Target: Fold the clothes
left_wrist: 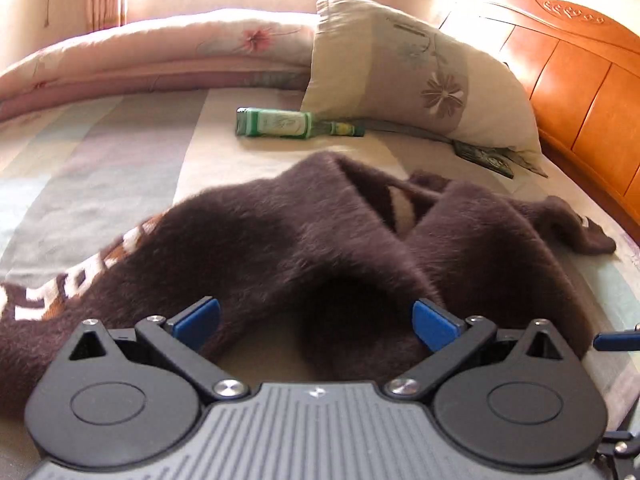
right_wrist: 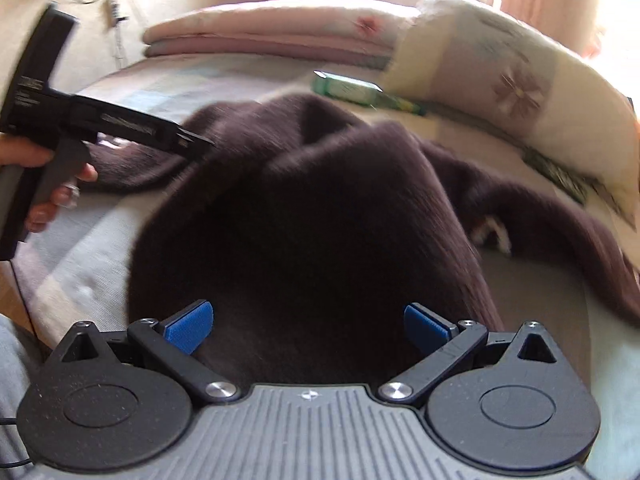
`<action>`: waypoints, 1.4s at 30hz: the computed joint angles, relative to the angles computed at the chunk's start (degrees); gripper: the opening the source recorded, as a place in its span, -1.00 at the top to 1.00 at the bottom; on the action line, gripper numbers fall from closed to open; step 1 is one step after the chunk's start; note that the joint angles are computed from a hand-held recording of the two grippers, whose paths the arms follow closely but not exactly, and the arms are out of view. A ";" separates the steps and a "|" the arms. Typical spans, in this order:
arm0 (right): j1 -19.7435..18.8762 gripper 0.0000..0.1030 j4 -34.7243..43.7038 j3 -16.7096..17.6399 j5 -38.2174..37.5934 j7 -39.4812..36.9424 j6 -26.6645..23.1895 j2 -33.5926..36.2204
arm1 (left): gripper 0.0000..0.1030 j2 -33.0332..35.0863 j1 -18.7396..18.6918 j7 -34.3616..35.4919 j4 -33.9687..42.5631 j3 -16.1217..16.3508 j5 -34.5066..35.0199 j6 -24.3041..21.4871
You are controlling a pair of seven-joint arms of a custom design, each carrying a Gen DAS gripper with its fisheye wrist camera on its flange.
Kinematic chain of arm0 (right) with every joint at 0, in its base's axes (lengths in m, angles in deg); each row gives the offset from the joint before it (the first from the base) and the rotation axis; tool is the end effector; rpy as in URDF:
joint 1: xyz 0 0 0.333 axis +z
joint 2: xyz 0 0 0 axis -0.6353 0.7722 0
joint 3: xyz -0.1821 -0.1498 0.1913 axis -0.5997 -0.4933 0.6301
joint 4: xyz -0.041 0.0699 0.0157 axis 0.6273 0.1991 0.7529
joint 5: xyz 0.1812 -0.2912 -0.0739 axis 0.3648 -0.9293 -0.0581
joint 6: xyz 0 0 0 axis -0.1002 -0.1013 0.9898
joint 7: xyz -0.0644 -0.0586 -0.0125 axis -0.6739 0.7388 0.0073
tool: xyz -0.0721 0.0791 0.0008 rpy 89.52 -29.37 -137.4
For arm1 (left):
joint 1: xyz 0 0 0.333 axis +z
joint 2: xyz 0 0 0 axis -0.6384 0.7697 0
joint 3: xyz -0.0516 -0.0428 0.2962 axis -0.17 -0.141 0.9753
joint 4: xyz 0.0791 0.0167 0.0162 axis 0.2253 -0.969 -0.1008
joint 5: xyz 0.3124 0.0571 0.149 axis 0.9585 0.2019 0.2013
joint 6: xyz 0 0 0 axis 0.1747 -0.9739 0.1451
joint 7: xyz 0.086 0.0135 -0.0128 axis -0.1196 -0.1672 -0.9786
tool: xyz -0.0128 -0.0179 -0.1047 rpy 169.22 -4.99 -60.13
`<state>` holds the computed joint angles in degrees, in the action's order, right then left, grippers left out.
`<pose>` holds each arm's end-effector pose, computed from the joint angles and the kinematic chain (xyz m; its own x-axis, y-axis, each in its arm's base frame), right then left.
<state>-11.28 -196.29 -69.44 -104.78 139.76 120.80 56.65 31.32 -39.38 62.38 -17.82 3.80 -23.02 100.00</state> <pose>0.4588 0.3175 0.4313 -0.2187 -0.9758 0.0030 -0.7102 0.1571 -0.6862 0.6008 -0.1828 0.4421 -0.5009 -0.8562 0.1271 -0.6195 0.2521 -0.7434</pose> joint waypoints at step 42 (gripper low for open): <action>-9.18 0.79 -22.15 2.83 12.27 -5.68 27.84 -17.12 | -0.98 2.27 -0.78 -1.39 0.91 -1.61 0.98 -1.39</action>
